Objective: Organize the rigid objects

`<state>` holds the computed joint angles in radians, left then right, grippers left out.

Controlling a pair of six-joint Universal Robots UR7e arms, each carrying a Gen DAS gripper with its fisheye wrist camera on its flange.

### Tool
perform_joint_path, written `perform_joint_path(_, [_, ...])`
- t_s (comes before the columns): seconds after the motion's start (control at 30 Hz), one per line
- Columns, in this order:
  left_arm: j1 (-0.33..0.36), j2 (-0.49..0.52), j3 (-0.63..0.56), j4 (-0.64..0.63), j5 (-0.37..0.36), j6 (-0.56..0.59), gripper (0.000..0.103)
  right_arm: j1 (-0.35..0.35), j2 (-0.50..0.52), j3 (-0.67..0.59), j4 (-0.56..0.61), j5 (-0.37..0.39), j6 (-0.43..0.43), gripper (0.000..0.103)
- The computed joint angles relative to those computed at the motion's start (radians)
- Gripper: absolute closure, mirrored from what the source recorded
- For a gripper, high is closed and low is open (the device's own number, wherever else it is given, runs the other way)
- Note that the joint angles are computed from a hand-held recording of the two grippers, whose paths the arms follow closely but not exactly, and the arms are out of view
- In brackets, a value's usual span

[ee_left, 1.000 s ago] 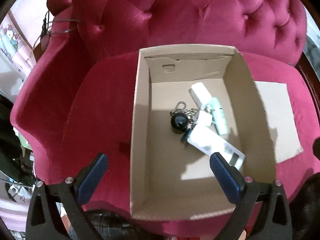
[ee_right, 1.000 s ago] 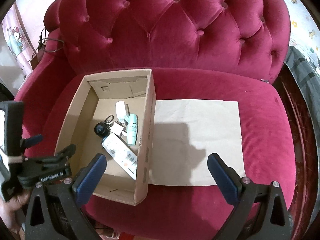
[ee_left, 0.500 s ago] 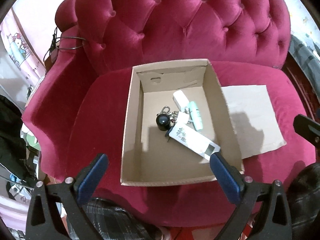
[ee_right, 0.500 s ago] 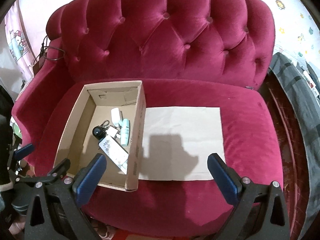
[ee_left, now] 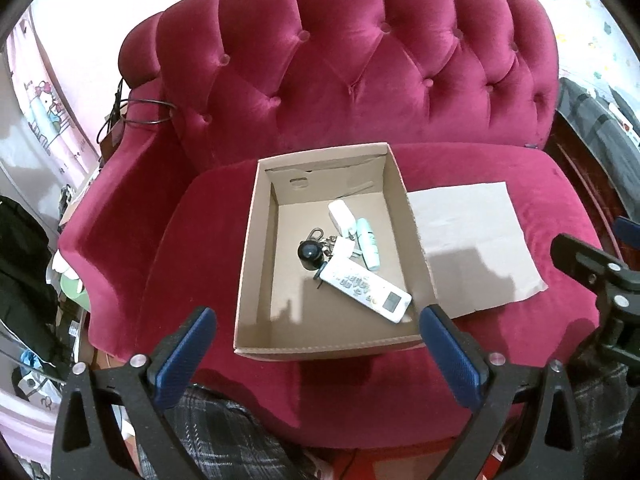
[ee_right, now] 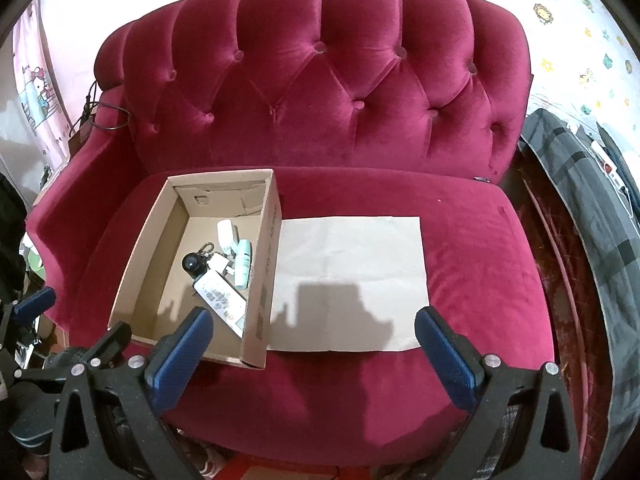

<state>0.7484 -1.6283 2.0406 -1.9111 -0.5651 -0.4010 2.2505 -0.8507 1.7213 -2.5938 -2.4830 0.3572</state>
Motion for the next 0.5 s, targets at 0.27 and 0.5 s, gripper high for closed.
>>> perform_joint_path(0.27, [-0.019, -0.006, 0.003, -0.008, -0.006, 0.015, 0.000, -0.002, -0.016, 0.018, -0.010, -0.016, 0.002, 0.000])
perform_joint_path(0.5, [-0.028, -0.009, 0.007, -0.006, -0.008, 0.019, 0.000, -0.008, -0.024, 0.023, -0.016, -0.012, 0.003, 0.000])
